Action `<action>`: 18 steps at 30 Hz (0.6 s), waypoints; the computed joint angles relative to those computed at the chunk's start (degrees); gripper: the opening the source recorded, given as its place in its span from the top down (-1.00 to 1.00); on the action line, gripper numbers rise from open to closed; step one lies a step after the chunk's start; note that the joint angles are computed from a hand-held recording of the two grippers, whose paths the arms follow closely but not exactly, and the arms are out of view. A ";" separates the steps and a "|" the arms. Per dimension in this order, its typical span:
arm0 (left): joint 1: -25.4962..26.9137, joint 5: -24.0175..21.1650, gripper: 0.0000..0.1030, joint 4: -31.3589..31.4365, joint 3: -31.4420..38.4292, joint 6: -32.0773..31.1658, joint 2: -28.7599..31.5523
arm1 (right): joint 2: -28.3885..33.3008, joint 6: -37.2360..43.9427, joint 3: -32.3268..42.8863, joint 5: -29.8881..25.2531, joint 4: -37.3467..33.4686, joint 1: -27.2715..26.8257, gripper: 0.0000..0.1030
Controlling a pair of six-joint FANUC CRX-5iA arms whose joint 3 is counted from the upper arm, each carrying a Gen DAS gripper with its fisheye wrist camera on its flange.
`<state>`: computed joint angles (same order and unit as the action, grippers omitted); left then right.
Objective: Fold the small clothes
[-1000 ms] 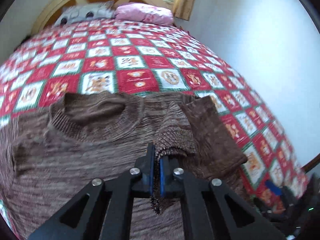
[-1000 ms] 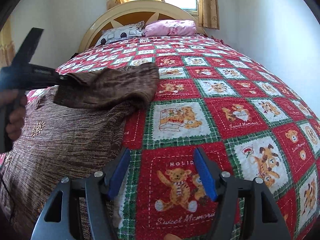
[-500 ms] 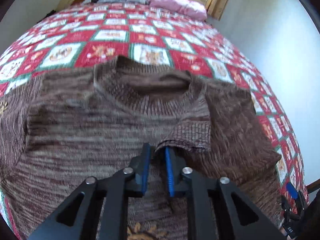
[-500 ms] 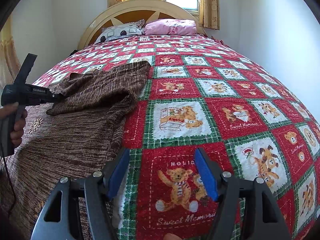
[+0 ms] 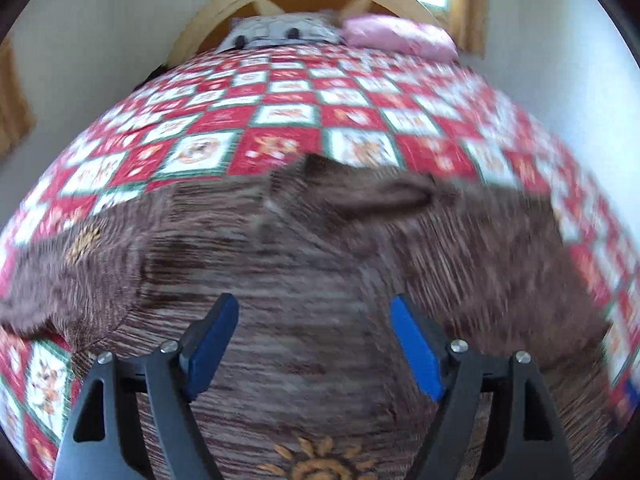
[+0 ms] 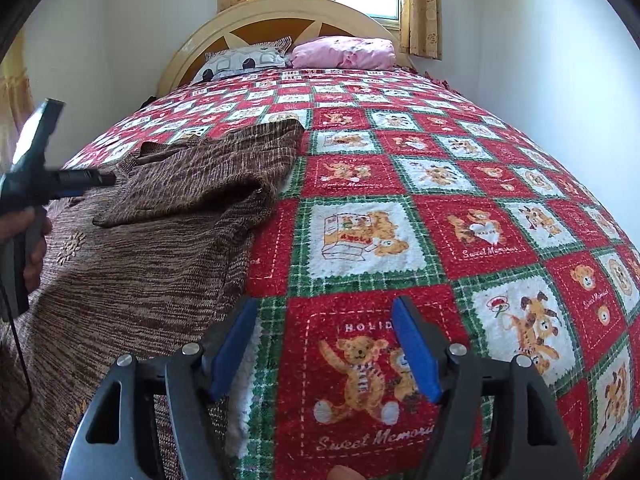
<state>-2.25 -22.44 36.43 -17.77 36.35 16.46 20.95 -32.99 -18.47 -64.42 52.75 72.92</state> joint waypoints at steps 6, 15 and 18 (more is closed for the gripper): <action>-1.55 4.84 -0.78 -3.24 -4.35 -6.17 -2.77 | -0.09 1.15 2.25 -3.92 0.54 0.37 -0.38; 2.42 -3.02 -0.95 4.58 -3.44 -4.95 -0.92 | 6.69 20.54 15.44 10.78 2.73 -11.11 -0.38; 2.94 -3.26 -0.96 8.71 -4.98 -7.56 -1.14 | 8.93 25.70 18.73 12.47 -9.05 -12.80 -0.38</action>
<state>0.69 -25.70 45.14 -22.76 28.79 15.33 29.89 -7.29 0.26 -51.95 43.71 60.13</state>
